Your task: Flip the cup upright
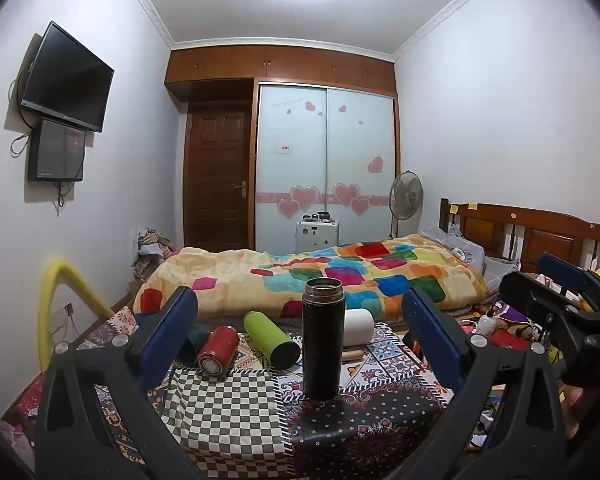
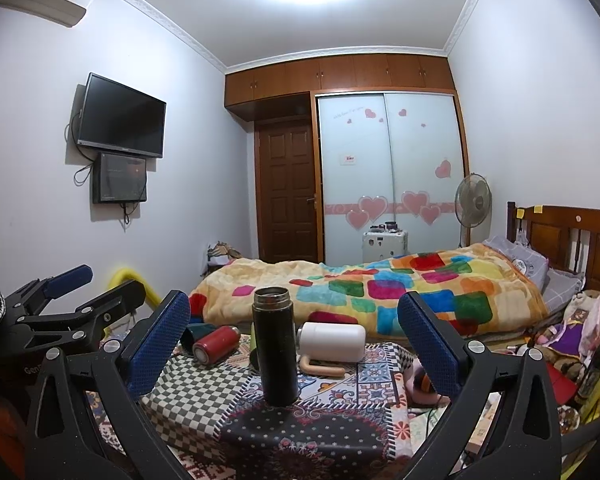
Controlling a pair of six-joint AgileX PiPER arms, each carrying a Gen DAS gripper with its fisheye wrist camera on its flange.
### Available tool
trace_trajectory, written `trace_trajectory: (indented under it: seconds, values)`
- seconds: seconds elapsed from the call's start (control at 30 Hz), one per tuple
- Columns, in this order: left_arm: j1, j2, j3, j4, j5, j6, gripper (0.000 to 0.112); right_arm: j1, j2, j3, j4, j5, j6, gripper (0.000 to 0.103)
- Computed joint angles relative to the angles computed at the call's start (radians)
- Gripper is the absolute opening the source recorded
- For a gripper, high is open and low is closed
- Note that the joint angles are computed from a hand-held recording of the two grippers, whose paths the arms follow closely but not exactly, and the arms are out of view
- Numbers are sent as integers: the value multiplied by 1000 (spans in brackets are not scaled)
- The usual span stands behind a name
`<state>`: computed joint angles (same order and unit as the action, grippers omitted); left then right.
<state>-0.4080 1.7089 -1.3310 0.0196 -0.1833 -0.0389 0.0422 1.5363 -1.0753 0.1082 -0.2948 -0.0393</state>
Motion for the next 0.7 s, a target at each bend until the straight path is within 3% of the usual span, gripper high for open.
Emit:
trace_trajectory:
  seconds: [0.23, 0.57, 0.7]
  values:
    - [-3, 4, 0, 57, 4, -53, 103, -1, 1, -3, -6, 5, 10, 103]
    - [16, 22, -29, 383, 28, -372, 103, 9, 20, -19, 68, 13, -54, 103]
    - [15, 27, -30, 364, 23, -343, 103, 11, 23, -23, 82, 16, -65, 103]
